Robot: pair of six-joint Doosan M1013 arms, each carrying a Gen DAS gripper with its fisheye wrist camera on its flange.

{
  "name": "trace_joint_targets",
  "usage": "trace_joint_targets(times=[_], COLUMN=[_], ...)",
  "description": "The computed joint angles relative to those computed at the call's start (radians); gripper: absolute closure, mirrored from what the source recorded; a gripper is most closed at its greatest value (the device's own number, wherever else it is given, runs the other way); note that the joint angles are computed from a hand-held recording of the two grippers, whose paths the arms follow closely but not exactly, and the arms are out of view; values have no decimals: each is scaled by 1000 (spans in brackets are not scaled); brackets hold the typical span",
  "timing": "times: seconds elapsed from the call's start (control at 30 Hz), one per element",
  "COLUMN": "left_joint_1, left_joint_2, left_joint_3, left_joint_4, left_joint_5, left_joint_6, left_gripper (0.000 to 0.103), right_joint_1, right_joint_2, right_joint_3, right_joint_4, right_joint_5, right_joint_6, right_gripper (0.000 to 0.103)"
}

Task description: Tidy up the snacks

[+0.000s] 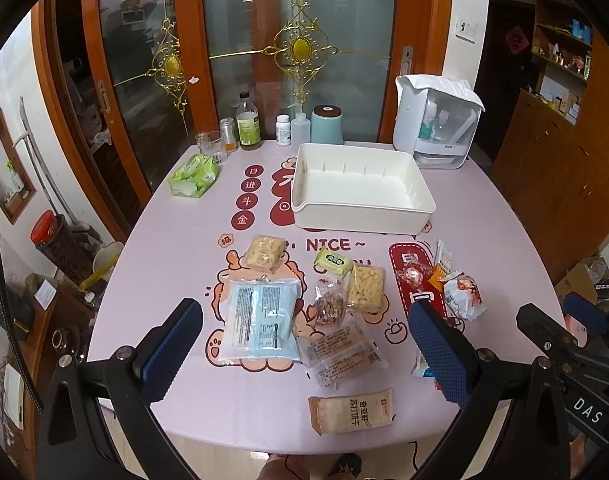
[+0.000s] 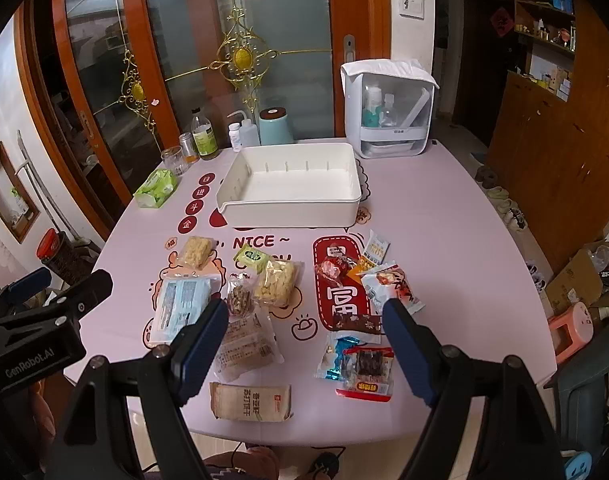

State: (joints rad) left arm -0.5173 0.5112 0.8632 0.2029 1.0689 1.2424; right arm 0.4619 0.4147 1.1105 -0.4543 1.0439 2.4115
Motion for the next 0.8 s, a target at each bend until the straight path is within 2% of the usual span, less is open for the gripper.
trace_joint_targets(times=[0.43, 0.63, 0.8], left_joint_1=[-10, -13, -17], left_joint_2=[-19, -28, -38], left_joint_3=[38, 55, 73], left_joint_4=[31, 93, 120], left_joint_5=[-19, -29, -41], left_joint_6=[-44, -123, -136], left_gripper=[1, 1, 1], right_joint_1=[-7, -13, -16], right_joint_2=[-22, -29, -30], right_joint_3=[33, 48, 53], right_joint_4=[30, 49, 64], right_joint_5=[-22, -35, -44], right_joint_6=[-17, -36, -51], right_gripper=[23, 23, 23])
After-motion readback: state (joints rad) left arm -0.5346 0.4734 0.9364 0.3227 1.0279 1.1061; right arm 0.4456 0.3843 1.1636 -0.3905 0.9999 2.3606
